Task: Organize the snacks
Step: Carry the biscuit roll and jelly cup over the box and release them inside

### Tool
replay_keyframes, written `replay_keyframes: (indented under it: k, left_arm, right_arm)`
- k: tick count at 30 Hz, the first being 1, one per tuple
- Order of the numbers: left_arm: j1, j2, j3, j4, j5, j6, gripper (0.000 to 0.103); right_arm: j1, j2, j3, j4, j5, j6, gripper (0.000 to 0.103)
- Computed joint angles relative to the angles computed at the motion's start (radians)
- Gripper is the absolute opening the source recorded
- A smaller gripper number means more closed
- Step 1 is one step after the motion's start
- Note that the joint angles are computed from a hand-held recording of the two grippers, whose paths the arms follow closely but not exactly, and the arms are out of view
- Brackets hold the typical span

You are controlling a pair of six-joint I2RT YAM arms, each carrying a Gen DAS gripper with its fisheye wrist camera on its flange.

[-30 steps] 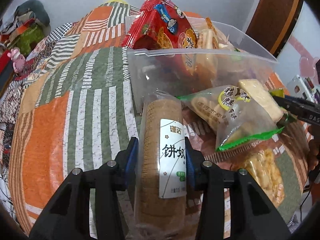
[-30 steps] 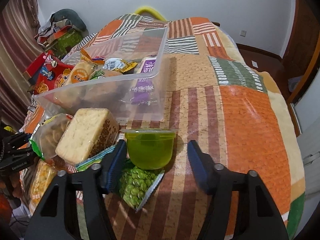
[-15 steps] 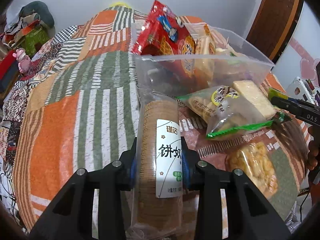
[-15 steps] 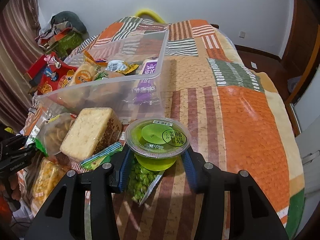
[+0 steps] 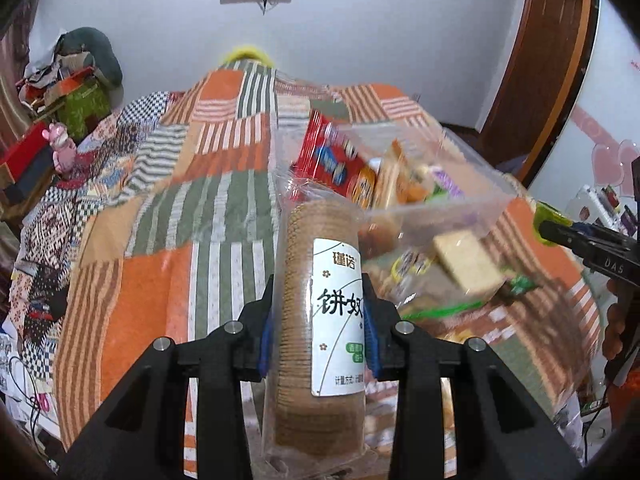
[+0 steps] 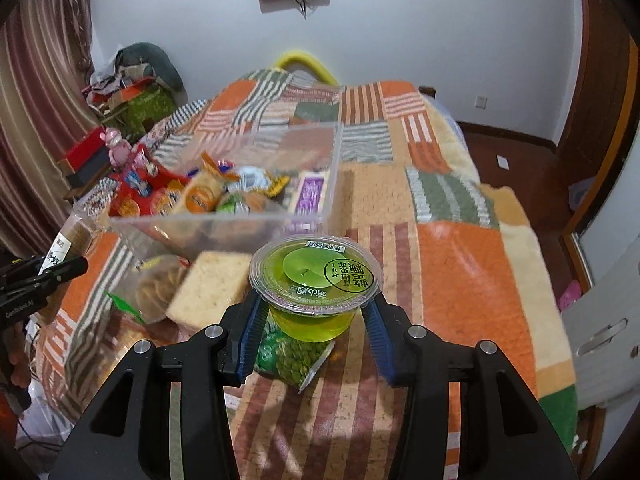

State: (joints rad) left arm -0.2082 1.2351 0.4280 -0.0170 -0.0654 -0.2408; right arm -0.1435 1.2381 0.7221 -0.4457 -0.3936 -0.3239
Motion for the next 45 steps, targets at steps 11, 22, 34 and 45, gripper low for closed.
replay_keyframes:
  k: [11,22,34,45]
  left_arm:
    - [-0.034,0.041,0.159,-0.013,-0.023,0.021,0.035]
    - [-0.029,0.235,0.325,0.04,0.03,0.031,0.035]
    - [-0.025,0.466,0.522,0.045,0.034,0.052,0.035]
    - [-0.014,0.667,0.689,-0.001,0.021,0.069,0.035]
  right_arm:
    - [0.018,-0.005,0.062,0.038,-0.022,0.051,0.044]
    - [0.092,0.071,0.127,0.126,-0.014,0.121,0.044]
    - [0.198,0.253,0.211,0.201,0.025,0.161,0.044]
    - [0.249,0.422,0.303,0.179,0.082,0.145,0.044]
